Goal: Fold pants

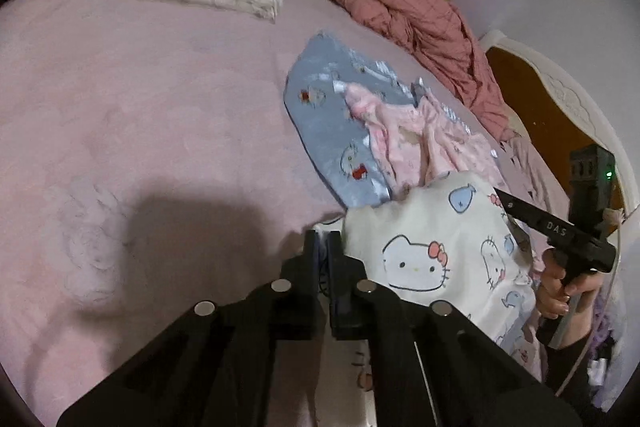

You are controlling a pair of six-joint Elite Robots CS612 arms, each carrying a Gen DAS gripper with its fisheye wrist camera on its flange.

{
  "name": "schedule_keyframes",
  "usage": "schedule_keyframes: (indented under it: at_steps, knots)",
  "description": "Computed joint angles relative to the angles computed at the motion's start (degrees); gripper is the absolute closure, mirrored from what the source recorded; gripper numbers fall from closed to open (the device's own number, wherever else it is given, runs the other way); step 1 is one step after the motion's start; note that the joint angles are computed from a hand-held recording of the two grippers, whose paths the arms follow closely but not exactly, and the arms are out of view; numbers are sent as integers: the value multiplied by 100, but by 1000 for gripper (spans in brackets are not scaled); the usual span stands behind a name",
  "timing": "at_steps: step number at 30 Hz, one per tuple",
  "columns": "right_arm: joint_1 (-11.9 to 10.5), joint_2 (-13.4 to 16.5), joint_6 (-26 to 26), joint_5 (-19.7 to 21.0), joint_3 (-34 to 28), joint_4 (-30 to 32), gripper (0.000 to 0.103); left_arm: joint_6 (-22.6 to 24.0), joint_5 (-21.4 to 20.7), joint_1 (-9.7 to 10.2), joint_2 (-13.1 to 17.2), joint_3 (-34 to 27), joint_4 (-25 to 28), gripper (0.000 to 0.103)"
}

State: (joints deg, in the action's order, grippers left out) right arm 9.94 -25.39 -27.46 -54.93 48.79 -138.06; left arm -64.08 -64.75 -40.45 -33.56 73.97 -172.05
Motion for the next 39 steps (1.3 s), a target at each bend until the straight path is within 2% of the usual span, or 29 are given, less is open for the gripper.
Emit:
schedule_keyframes:
  at_steps: [2,4,6,9,12,15,17,19,22,24,26,28,30,31,32,33,34,35,37,39]
  knots:
    - [5,-32,208,-29,122,-472,103,137,521,-89,-57,21,150,100]
    - [-3,-79,395,-53,256,-949,103,247,866,-146,-110,62,163,100]
    - [-11,-146,615,-148,420,-1495,103,344,1050,-173,-160,97,171,100]
    - [-34,-194,760,-274,493,-1897,103,533,1127,-179,-195,115,126,100]
    - [-67,-168,506,-62,339,-1489,103,534,1102,-174,-204,126,130,100]
    - [-22,-120,768,-457,297,-1744,103,215,1284,-190,-246,219,245,100]
    - [-30,-40,1331,-757,194,-1951,103,59,1209,-174,-279,314,284,100]
    - [-89,53,1516,-686,6,-1788,103,196,911,-140,-275,403,18,101]
    - [-114,37,1035,-352,-36,-1332,103,249,898,-151,-259,424,-59,101]
    - [-104,29,852,-124,-55,-1049,95,111,856,-139,-244,420,-77,101]
    - [-114,68,915,153,-158,-727,67,0,835,-139,-242,427,-96,101]
    - [-119,111,939,400,-248,-473,66,6,871,-152,-246,438,-106,101]
    - [-92,123,842,397,-296,-305,66,65,945,-170,-250,437,-94,101]
    - [-81,129,776,420,-311,-219,76,95,981,-179,-253,433,-81,101]
    - [-64,154,690,420,-384,-37,96,102,1025,-189,-259,435,-48,101]
    - [-41,181,551,432,-469,209,102,98,1089,-201,-264,429,10,101]
    - [-22,182,511,417,-453,214,103,82,1195,-220,-271,411,124,101]
    - [-7,154,585,305,-363,-20,103,91,1295,-238,-273,390,231,101]
    - [70,56,918,-401,-38,-1095,103,208,1451,-271,-264,319,475,101]
    - [148,-12,841,-1072,176,-1822,103,272,1524,-287,-244,243,717,101]
